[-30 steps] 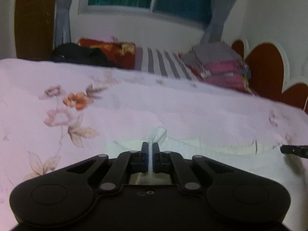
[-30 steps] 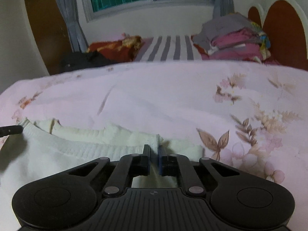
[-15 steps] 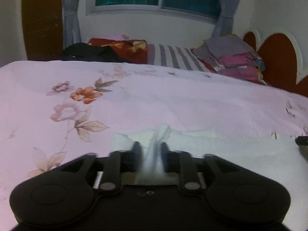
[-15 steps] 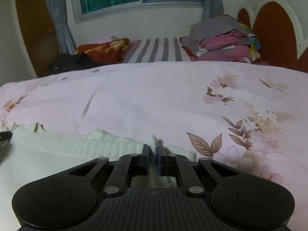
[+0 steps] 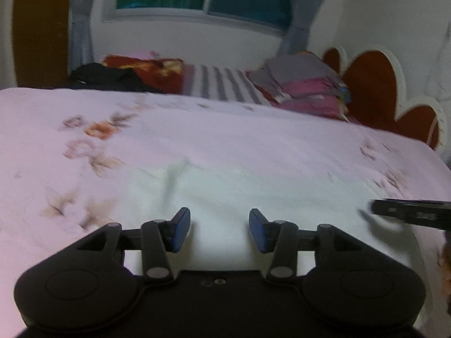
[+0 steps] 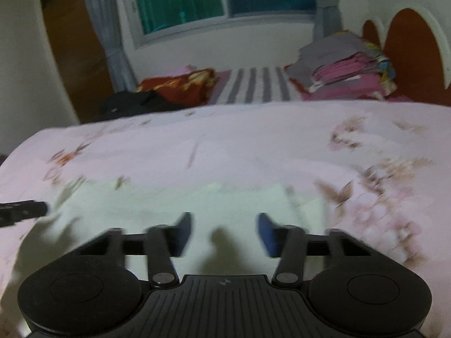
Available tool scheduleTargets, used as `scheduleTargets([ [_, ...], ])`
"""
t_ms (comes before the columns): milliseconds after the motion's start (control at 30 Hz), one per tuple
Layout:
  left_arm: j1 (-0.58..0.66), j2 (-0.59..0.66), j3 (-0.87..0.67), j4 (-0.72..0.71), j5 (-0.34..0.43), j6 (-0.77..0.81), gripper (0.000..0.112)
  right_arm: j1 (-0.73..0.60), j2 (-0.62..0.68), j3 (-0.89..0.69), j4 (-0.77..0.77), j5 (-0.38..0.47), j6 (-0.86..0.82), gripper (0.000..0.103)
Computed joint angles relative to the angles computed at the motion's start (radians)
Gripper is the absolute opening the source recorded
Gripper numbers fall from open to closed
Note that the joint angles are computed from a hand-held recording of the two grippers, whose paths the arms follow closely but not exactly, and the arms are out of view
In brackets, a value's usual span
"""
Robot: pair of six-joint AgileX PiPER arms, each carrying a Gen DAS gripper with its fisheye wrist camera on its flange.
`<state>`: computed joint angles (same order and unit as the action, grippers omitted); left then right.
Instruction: Fold small clothes
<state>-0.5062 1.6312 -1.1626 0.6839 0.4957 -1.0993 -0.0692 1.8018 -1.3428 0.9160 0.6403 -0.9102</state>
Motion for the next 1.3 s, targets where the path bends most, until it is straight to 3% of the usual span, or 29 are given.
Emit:
scheduleTargets([
  [167,-0.048,0.063,-0.039,-0.015,0.023,-0.007,0.045,0.078,-0.042,0.076,-0.018,-0.028,0.022,0.039],
  [333,-0.064,0.087,-0.041,0.003,0.104,-0.012,0.045,0.129,-0.063,0.140,-0.053,-0.094,-0.008,0.039],
  [667,-0.055,0.023,0.020,-0.004,0.140,0.023,0.047,-0.017,-0.089,0.199,-0.086,-0.112,-0.001,0.039],
  [767,-0.054,0.013,0.020,-0.019,0.142,0.042,0.045,0.002,-0.113,0.201,-0.157,-0.124,0.092,0.039],
  [933,-0.077,-0.047,0.053,-0.037,0.115,0.048,0.046,0.031,-0.192,0.235,-0.131,-0.078,0.121,0.039],
  [1300,-0.094,-0.101,0.190,-0.068,0.071,0.046,0.048,0.249,-0.270,0.349,-0.271,-0.156,0.269,0.039],
])
